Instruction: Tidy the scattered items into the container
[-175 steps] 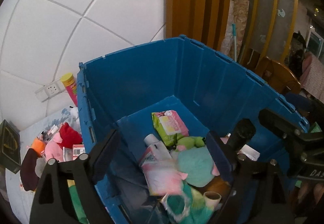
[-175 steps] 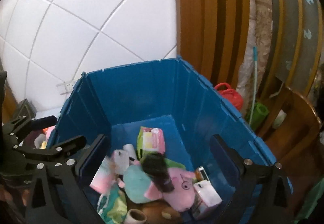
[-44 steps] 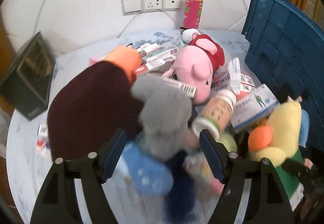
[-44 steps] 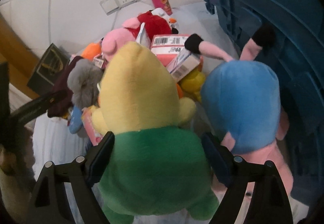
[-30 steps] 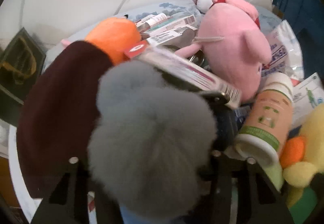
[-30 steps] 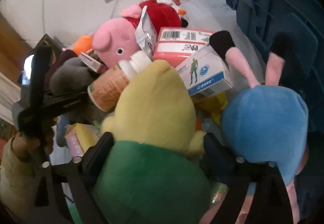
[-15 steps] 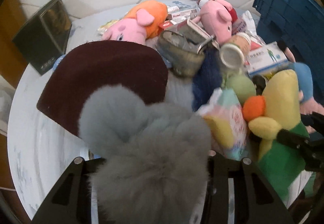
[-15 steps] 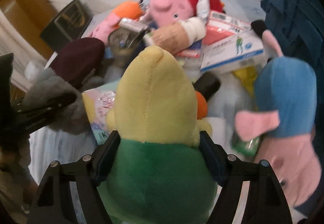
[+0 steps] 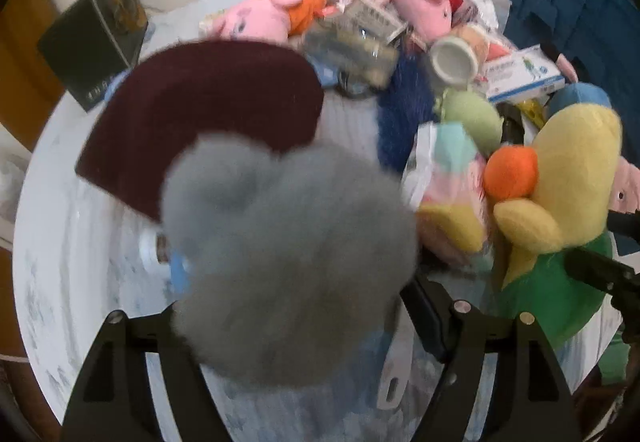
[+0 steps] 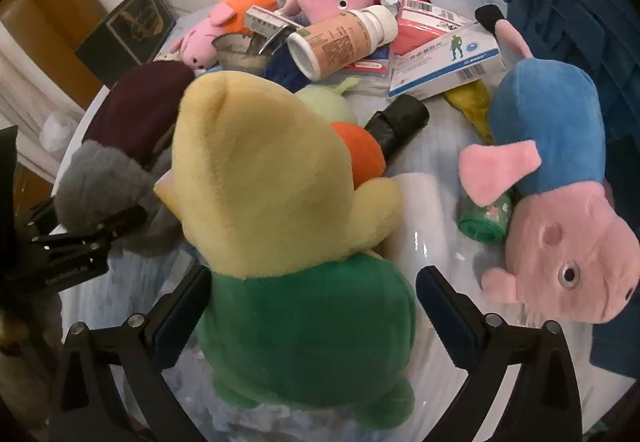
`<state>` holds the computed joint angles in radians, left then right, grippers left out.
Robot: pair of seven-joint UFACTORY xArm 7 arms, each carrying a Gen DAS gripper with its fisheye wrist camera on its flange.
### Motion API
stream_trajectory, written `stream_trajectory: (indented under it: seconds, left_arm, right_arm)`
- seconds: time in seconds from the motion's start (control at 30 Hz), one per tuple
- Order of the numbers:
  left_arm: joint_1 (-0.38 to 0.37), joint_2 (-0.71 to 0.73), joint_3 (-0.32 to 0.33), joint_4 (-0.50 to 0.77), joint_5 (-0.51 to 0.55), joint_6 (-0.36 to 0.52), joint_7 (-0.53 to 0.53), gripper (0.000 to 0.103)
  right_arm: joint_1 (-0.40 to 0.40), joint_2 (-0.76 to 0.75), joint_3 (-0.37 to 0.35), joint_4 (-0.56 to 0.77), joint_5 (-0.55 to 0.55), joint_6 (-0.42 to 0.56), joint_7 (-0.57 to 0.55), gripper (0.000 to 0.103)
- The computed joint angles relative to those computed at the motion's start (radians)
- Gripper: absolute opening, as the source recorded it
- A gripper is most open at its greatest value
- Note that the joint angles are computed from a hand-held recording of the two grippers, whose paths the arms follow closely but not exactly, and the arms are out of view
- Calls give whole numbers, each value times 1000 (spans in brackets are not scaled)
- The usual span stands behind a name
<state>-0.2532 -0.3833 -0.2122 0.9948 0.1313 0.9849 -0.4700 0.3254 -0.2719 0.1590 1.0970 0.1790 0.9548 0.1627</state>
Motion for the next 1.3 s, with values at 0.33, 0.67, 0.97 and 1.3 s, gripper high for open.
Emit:
stream_trajectory:
  seconds: [0.33,0.67,0.97,1.3]
  left_arm:
    - [-10,-25,5,-3,-36,-32,28,25]
    - [-1,24,6,41,-52,-72,21,80]
    - [-7,75,3,27,20,-56,-20,37]
    - [-8,-28,-2,51,6,-74,-17,34]
  right_arm:
    - [13,-5,20,-3,-28,-13,23,88]
    - [-5,-62,2,-39,-38,-4,52,88]
    - [-2,-32,-5,-59,1,-57,29,93]
    - [4,-50,13,-2,-37,-87,49,81]
